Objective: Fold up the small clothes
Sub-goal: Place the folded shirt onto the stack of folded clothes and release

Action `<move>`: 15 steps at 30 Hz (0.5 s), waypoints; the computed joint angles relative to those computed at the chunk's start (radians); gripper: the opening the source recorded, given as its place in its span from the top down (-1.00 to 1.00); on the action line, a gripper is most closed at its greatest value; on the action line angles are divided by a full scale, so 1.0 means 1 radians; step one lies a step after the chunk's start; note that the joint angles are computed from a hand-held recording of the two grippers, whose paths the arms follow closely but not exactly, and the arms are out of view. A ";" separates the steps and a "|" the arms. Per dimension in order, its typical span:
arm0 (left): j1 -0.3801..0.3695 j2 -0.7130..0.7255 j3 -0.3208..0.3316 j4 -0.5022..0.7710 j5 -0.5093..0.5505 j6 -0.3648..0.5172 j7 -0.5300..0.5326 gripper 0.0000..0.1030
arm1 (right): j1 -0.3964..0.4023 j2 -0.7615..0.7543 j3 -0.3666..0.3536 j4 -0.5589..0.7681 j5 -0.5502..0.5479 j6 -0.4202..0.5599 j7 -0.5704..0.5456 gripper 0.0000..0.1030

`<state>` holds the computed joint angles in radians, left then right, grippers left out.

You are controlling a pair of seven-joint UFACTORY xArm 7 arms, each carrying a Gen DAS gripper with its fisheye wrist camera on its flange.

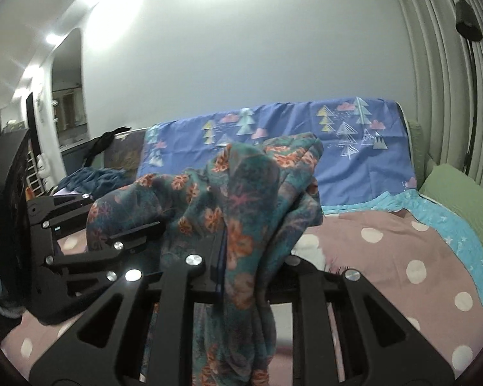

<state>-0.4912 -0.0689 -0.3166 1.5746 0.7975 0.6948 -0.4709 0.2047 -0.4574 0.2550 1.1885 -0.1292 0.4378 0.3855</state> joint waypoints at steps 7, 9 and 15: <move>-0.089 0.380 0.091 0.363 0.059 0.285 0.047 -0.79 | -0.103 0.316 0.030 0.202 -0.206 0.254 0.214 -0.30; -0.101 0.405 0.130 0.308 0.060 0.315 0.025 -0.80 | -0.082 0.353 0.002 0.155 -0.194 0.313 0.211 -0.08; -0.078 0.280 0.198 -0.040 -0.010 0.036 -0.107 -0.97 | -0.038 0.250 -0.061 -0.167 -0.241 0.141 0.292 -0.04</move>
